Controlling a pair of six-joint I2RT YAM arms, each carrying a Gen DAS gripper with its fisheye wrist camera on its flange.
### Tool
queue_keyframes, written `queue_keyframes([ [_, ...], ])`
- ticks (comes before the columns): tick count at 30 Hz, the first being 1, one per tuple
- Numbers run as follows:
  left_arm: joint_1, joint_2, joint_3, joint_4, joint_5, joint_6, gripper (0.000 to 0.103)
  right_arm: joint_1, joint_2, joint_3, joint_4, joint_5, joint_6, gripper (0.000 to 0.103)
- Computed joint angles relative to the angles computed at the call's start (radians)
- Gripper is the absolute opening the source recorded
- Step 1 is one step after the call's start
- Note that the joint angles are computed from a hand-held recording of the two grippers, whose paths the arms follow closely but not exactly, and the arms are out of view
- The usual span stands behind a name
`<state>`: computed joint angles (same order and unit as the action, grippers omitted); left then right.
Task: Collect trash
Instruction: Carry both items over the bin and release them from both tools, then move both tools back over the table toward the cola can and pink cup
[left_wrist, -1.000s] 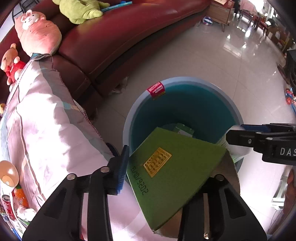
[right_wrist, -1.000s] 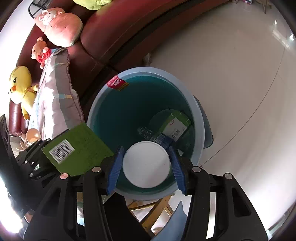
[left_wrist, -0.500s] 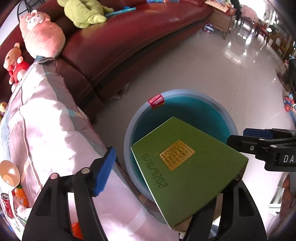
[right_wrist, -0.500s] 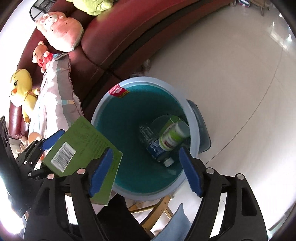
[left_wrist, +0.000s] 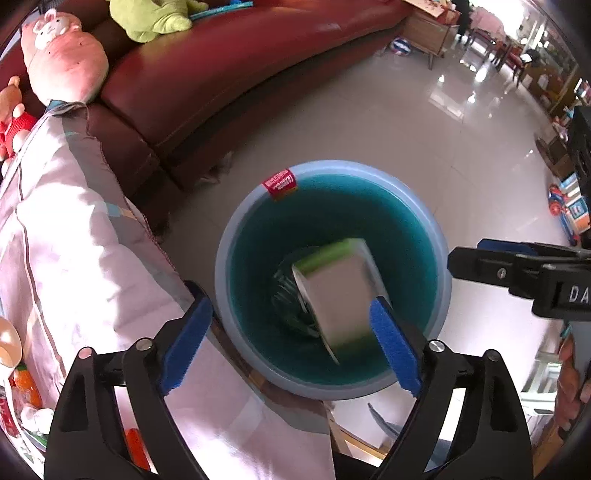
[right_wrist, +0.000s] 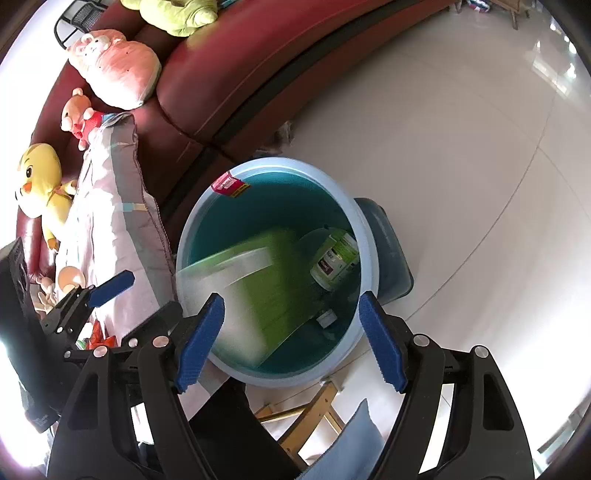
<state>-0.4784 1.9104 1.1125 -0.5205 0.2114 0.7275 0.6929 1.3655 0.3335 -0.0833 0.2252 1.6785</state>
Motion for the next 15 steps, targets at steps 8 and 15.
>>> queue_keyframes([
  [8, 0.029, -0.013, -0.029, 0.002, 0.006, 0.004, 0.091, 0.028, -0.012, 0.005, -0.035, 0.006, 0.029, 0.072],
  [15, 0.083, -0.042, -0.05, 0.005, 0.035, 0.017, 0.091, 0.046, 0.025, 0.056, -0.069, -0.011, 0.024, 0.076],
])
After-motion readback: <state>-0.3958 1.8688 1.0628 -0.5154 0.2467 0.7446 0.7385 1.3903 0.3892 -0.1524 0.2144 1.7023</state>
